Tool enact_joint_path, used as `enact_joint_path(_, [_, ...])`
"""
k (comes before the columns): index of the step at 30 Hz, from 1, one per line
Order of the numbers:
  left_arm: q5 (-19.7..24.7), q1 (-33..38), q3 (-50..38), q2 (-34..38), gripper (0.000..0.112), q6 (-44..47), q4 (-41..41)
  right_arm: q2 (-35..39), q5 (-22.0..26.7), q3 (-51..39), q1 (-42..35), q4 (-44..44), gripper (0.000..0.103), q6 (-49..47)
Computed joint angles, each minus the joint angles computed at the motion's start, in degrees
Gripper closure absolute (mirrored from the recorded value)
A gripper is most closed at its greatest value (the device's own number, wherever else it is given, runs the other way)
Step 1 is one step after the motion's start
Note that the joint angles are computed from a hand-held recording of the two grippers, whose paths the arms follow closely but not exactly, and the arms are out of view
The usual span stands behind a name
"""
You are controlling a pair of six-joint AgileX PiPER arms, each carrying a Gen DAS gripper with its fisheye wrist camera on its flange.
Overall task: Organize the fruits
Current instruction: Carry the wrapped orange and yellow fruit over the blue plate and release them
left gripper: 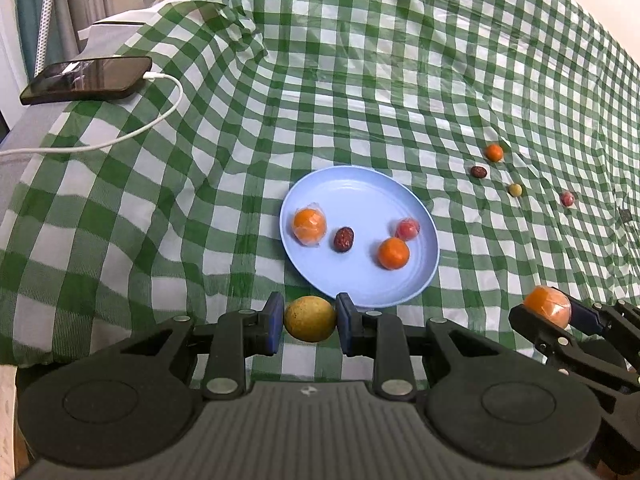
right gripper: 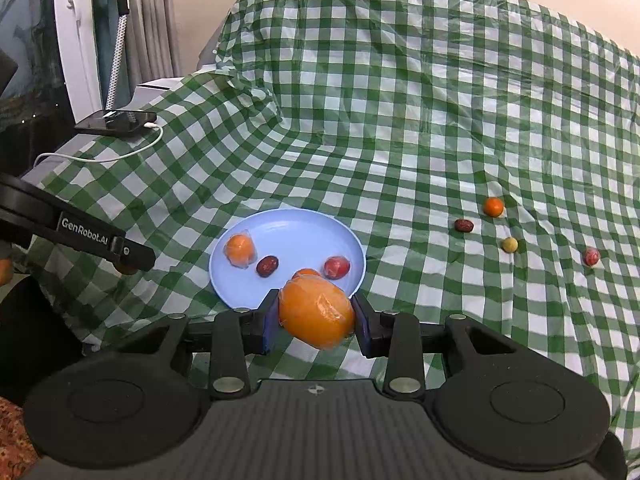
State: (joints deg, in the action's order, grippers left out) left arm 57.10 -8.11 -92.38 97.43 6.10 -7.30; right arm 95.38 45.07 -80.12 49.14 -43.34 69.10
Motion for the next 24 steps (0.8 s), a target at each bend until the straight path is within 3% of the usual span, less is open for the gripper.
enact_joint_path(11, [1.19,-2.05,-13.42,11.08,0.082,-1.4,2.84,7.82,-4.65,-8.15,-5.7,4.77,0.064,-7.54])
enact_joint_path(24, [10.4,-3.83,-40.54,31.69,0.082,-2.08,4.36,20.25,-7.18,-20.58,-12.89,19.02,0.064,-23.16])
